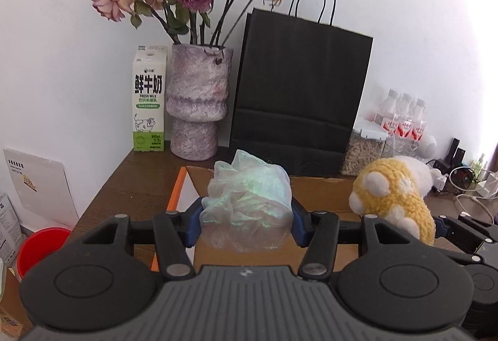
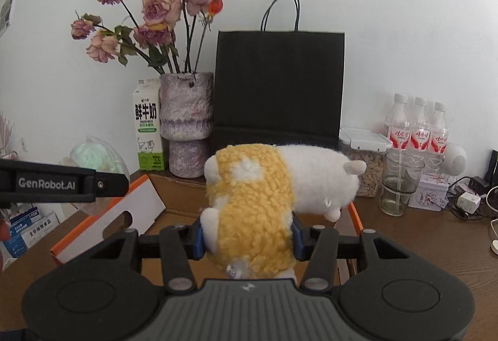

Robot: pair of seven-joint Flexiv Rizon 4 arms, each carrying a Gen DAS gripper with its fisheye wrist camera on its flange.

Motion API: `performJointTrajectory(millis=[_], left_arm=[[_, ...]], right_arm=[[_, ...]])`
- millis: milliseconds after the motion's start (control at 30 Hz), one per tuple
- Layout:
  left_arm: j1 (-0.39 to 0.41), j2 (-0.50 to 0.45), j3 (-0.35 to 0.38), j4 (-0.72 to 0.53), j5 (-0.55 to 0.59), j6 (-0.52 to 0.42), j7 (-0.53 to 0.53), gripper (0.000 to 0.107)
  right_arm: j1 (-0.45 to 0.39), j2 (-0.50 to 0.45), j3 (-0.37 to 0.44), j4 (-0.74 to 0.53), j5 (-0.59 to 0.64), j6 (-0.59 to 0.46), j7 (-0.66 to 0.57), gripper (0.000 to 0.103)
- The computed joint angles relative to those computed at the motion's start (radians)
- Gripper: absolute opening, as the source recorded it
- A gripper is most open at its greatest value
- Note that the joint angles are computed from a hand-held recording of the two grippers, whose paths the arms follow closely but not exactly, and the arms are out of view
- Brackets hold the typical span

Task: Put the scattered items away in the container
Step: 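Carry both items over the cardboard box and open both grippers to drop them, then withdraw both grippers from the box back toward the scattered items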

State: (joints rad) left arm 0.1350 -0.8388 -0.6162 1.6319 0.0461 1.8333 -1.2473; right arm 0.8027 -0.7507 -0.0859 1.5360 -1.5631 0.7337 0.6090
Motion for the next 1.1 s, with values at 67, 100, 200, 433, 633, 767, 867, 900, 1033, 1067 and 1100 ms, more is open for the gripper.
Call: performJointTrajectory(millis=[67,100,200,433,633,767,867,900,1033,1067,1100], left_arm=[[-0.043,-0.019,0.045,-0.048,-0.033,-0.050,0.005,0.055],[-0.066,-0.027,0.072,-0.070,-0.054,-0.075,0.010,0.055],[-0.111,-0.037,0.127,-0.108,-0.113,-0.154,0.037,0.055],[-0.140,-0.039,0.158,-0.111,-0.203,-0.211,0.110,0.064],[-0.144,-0.027,0.156,-0.083,-0.221,-0.168,0.142,0.103],[-0.179,-0.015,0.204,-0.089,-0.238,-0.171,0.129,0.103],[-0.194,-0.011,0.224,-0.091,-0.243,-0.169,0.123,0.103],[-0.191,-0.010,0.220,-0.089,-0.242,-0.166,0.124,0.103],[-0.182,-0.004,0.209,-0.074,-0.233,-0.146,0.125,0.103],[-0.181,-0.001,0.208,-0.070,-0.231,-0.141,0.124,0.103],[-0.176,0.001,0.202,-0.065,-0.227,-0.134,0.122,0.103]], right_arm=[[-0.025,-0.014,0.008,-0.006,0.027,0.038,-0.013,0.048],[-0.036,-0.023,0.012,-0.010,0.046,0.060,-0.022,0.048],[-0.042,-0.048,0.008,-0.024,0.105,0.091,-0.058,0.048],[-0.013,-0.071,-0.020,-0.040,0.179,0.111,-0.132,0.051],[0.009,-0.058,-0.035,-0.033,0.192,0.092,-0.142,0.096],[0.007,-0.046,-0.026,-0.027,0.211,0.083,-0.154,0.103],[0.008,-0.043,-0.024,-0.025,0.220,0.077,-0.160,0.103],[0.009,-0.044,-0.023,-0.027,0.226,0.072,-0.166,0.103],[0.012,-0.041,-0.022,-0.026,0.231,0.072,-0.176,0.103],[0.013,-0.040,-0.022,-0.025,0.230,0.072,-0.178,0.103],[0.014,-0.038,-0.023,-0.024,0.228,0.072,-0.178,0.103]])
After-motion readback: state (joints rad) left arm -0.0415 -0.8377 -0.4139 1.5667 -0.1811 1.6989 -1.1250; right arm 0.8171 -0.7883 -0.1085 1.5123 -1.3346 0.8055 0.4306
